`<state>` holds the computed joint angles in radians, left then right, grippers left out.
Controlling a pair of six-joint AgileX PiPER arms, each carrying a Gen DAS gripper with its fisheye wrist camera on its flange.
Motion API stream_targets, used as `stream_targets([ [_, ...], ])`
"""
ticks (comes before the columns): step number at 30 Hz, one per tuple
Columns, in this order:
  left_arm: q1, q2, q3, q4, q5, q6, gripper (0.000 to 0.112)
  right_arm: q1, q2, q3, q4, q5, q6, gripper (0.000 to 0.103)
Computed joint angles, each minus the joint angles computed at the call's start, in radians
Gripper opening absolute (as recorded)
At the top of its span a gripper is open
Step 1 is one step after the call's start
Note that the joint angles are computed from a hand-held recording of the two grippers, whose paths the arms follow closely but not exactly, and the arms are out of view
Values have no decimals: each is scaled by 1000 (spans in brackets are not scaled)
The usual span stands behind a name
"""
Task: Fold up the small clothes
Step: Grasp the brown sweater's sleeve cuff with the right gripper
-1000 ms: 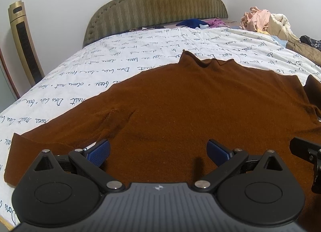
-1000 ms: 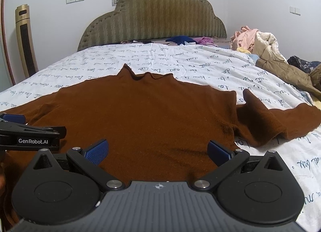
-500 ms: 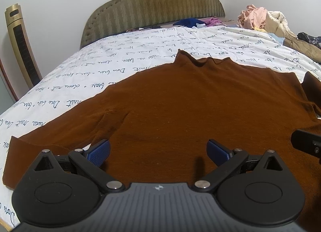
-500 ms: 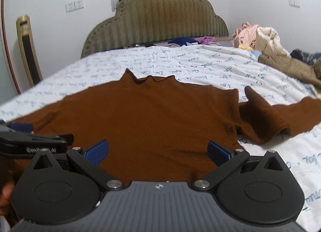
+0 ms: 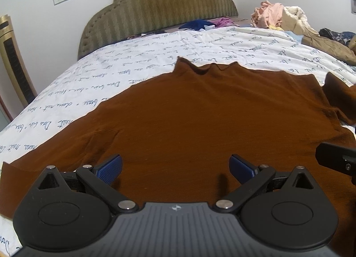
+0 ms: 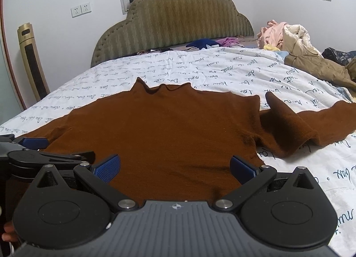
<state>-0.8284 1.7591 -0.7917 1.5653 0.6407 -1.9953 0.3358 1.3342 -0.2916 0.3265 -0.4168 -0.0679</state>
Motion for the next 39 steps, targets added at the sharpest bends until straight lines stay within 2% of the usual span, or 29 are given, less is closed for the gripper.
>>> stream_targets([
  [3, -12, 16, -21, -16, 4, 22, 103, -34, -20, 23, -89, -21, 61, 103],
  [6, -19, 21, -30, -14, 2, 26, 103, -158, -41, 40, -348, -22, 254, 103],
  [10, -29, 26, -35, -8, 1, 26, 103, -434, -46, 35, -748, -55, 543, 103],
  [12, -31, 32, -42, -14, 0, 37, 103, -605, -16, 10, -930, -98, 672, 103],
  [15, -36, 37, -46, -18, 0, 49, 103, -826, 90, -66, -1108, -162, 804, 103],
  [18, -41, 40, -46, -18, 3, 52, 103, -974, 221, -181, -1109, -165, 823, 103],
  [20, -42, 42, -47, -19, 2, 56, 103, -1069, 314, -277, -1220, -172, 979, 102],
  [22, -45, 40, -43, -20, 5, 57, 103, -1160, 439, -387, -1326, -220, 1179, 100],
  [25, -46, 41, -41, -20, 7, 61, 103, -1214, 584, -536, -1452, -249, 1427, 93],
  [28, -46, 49, -47, -30, 12, 73, 103, -1217, 663, -615, -1422, -294, 1483, 88],
  [30, -48, 54, -52, -37, 14, 81, 103, -1217, 718, -679, -1417, -327, 1540, 81],
  [34, -55, 59, -56, -44, 24, 95, 103, -1216, 809, -795, -1403, -368, 1669, 60],
  [35, -55, 58, -54, -43, 25, 98, 103, -1212, 825, -815, -1385, -366, 1688, 47],
  [36, -54, 56, -50, -39, 26, 96, 103, -1207, 836, -842, -1380, -345, 1715, 40],
  [37, -52, 53, -46, -35, 28, 93, 103, -1201, 838, -862, -1385, -315, 1742, 23],
  [38, -48, 49, -42, -32, 28, 89, 103, -1193, 834, -874, -1383, -273, 1751, 11],
  [39, -44, 45, -38, -29, 28, 83, 103, -1179, 813, -865, -1353, -216, 1720, 11],
])
